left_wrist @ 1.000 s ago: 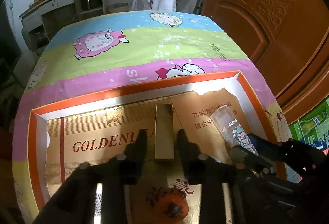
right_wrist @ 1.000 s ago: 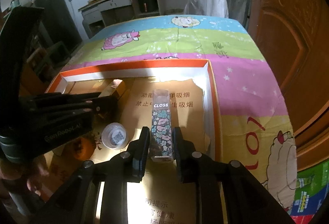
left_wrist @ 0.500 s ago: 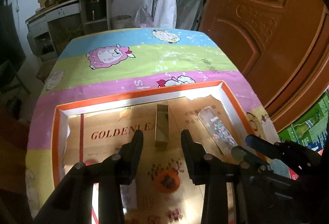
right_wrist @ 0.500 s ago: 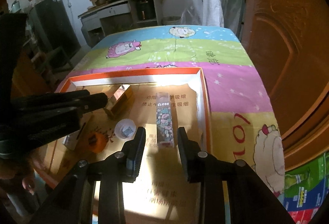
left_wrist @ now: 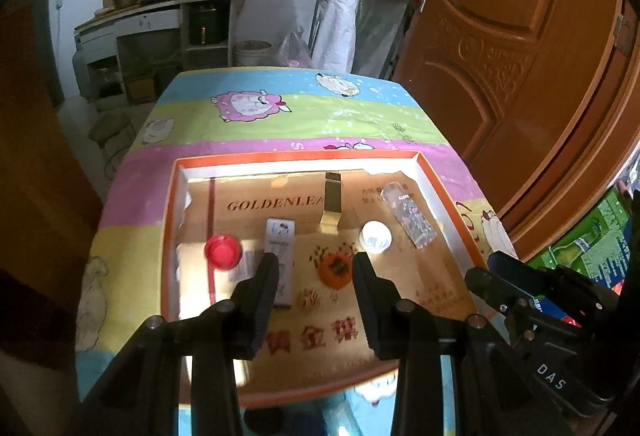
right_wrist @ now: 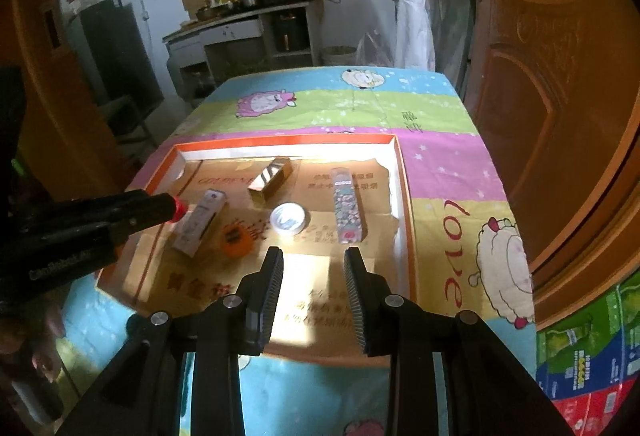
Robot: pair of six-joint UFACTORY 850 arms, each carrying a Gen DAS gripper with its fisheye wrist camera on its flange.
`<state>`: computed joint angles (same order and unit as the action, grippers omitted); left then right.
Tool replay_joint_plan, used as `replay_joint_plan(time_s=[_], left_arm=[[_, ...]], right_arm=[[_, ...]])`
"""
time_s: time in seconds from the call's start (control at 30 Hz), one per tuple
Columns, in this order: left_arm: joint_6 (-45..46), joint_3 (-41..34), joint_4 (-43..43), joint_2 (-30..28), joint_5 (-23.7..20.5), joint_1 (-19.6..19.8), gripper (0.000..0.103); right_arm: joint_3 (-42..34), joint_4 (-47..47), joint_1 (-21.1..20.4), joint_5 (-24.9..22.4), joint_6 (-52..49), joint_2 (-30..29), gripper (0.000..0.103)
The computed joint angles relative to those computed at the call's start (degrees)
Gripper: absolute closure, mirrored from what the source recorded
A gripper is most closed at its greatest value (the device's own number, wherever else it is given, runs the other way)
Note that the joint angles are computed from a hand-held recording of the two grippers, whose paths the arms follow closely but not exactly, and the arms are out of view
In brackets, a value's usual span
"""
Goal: Organize rigid objects
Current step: 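Move both grippers back from the box toward the remaining objects on the table, then grasp the large orange lid with the left gripper while the right gripper grasps the teal box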
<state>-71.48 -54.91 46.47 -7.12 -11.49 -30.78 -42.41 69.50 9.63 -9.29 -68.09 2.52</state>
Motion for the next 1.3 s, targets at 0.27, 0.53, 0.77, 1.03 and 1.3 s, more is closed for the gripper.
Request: replay_joint_plan(time_s=[0.27, 0.53, 0.77, 1.03, 1.3], left_arm=[[-9.05, 4.71, 7.75, 5.08, -0.47, -1.15, 0.065], [-17.85, 9.60, 14.66, 9.55, -0.70, -2.17, 0.065], [-25.86, 14.04, 21.90, 13.34, -0.05, -3.66, 0.065], [-37.73, 19.85, 34.02, 14.92, 0.38, -10.74, 0.046], [-48.45, 23.63, 45.25, 13.90, -2.74, -18.09, 0.045]], right_arm=[[3.72, -5.76, 1.94, 1.02, 6.08, 5.23, 0.071], [7.24, -12.27, 4.31, 1.78, 13.08, 9.37, 0.071], [9.99, -18.57, 6.16, 2.37, 20.12, 12.58, 0.070], [13.21, -26.52, 7.22, 2.59, 28.96, 15.85, 0.071], [15.88, -31.26, 8.12, 2.13, 34.44, 19.03, 0.071]])
